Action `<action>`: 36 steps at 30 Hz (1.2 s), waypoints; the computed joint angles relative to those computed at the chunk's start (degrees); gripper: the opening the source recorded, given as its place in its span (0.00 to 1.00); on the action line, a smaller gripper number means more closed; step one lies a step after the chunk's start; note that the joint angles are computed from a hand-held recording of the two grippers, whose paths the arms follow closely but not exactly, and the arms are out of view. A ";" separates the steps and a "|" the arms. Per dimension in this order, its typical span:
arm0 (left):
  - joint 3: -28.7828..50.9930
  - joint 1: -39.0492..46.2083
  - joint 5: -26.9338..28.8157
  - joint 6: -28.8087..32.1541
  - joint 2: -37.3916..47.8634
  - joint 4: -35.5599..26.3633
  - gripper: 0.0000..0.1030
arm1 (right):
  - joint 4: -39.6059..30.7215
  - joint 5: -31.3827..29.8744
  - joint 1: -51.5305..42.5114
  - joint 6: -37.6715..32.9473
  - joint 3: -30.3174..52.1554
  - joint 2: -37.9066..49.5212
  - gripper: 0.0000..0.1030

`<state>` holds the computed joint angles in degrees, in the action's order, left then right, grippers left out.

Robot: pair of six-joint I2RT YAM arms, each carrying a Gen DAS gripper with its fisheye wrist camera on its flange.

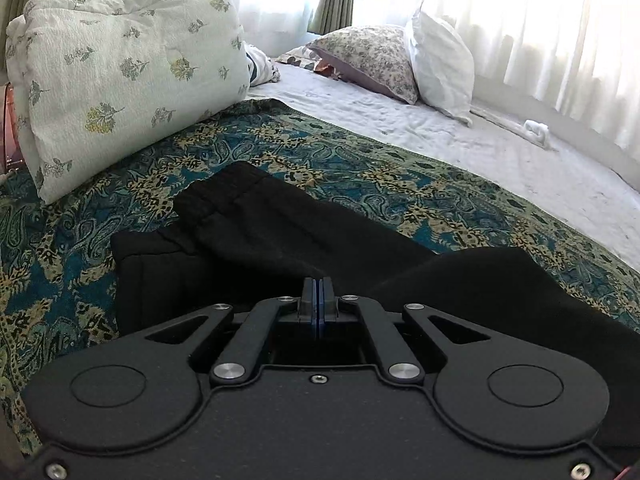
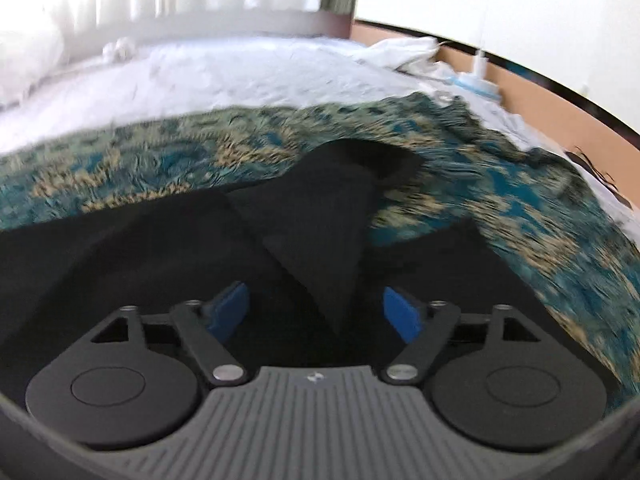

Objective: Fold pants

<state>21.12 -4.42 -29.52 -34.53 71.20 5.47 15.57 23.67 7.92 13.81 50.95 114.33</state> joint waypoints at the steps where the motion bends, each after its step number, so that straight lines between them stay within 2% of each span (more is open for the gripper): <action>1: 0.30 0.26 0.11 0.19 0.14 -0.14 0.02 | -1.47 0.29 -0.43 0.83 2.82 1.98 0.82; 2: 0.58 0.43 0.03 0.32 0.26 -0.17 0.02 | -2.43 0.72 -0.87 2.78 4.50 3.19 0.59; 3: 0.77 0.46 -0.26 0.17 0.13 -0.35 0.01 | -3.02 3.00 -1.18 6.57 5.67 3.63 0.07; 4: 0.96 0.33 -0.72 -0.42 -0.47 -1.02 0.01 | -4.05 7.65 -0.84 10.74 6.05 3.39 0.09; 5: 0.87 0.45 -0.35 -0.59 -1.82 -1.66 0.01 | -1.30 10.80 -0.80 14.10 3.55 1.67 0.06; 6: 0.54 0.56 -0.07 -0.42 -3.42 -2.06 0.01 | 5.22 9.94 -1.57 15.88 -1.82 -2.01 0.05; 9: -1.31 -1.28 -2.88 1.43 -8.41 -2.70 0.01 | 13.59 12.52 -2.11 13.35 -11.37 -8.92 0.03; 12: -3.57 -3.51 -6.43 1.92 -13.76 -4.54 0.00 | 17.35 9.54 -5.46 11.58 -20.83 -15.79 0.03; 14: -5.79 -5.49 -10.01 3.74 -17.27 -4.62 0.00 | 17.15 4.71 -9.57 13.07 -25.75 -19.56 0.03; 15: -6.62 -5.74 -10.06 5.07 -18.44 -4.83 0.00 | 16.44 1.83 -11.73 14.23 -27.36 -20.67 0.03; 17: -7.38 -5.11 -7.30 6.54 -19.86 -6.22 0.01 | 15.79 -2.11 -15.32 15.78 -29.45 -20.95 0.03; 19: -8.53 -2.74 -0.52 7.19 -21.77 -6.97 0.02 | 17.26 -5.23 -18.24 16.95 -30.97 -18.54 0.03; 21: -9.64 0.06 6.16 7.06 -22.86 -6.45 0.10 | 24.09 -5.76 -18.37 15.73 -33.68 -15.86 0.03; 22: -10.36 1.45 9.10 7.12 -23.03 -5.42 0.12 | 25.04 -4.70 -17.83 14.48 -33.82 -15.11 0.03; 23: -10.84 2.06 10.22 7.07 -22.73 -4.27 0.19 | 24.71 -2.81 -16.41 13.85 -33.34 -14.54 0.03; 24: -11.16 2.40 10.61 7.03 -21.98 -3.14 0.34 | 24.53 -1.71 -15.67 13.50 -33.47 -14.57 0.03; 26: -11.50 3.33 10.79 6.58 -20.29 -1.48 0.55 | 24.51 -0.41 -14.82 13.64 -32.90 -13.68 0.03; 27: -11.89 4.50 11.51 6.64 -19.64 -0.20 0.60 | 24.58 -0.01 -14.46 14.10 -32.90 -13.58 0.04; 30: -12.91 7.56 12.10 7.27 -17.81 2.76 0.69 | 25.82 0.37 -14.53 13.80 -32.71 -12.44 0.05; 32: -13.48 10.28 12.62 7.73 -16.16 4.95 0.71 | 25.83 0.25 -14.80 13.38 -32.49 -12.45 0.05; 36: -14.42 21.46 22.86 9.90 -12.78 9.55 0.74 | 26.89 0.27 -14.82 13.30 -32.81 -11.97 0.05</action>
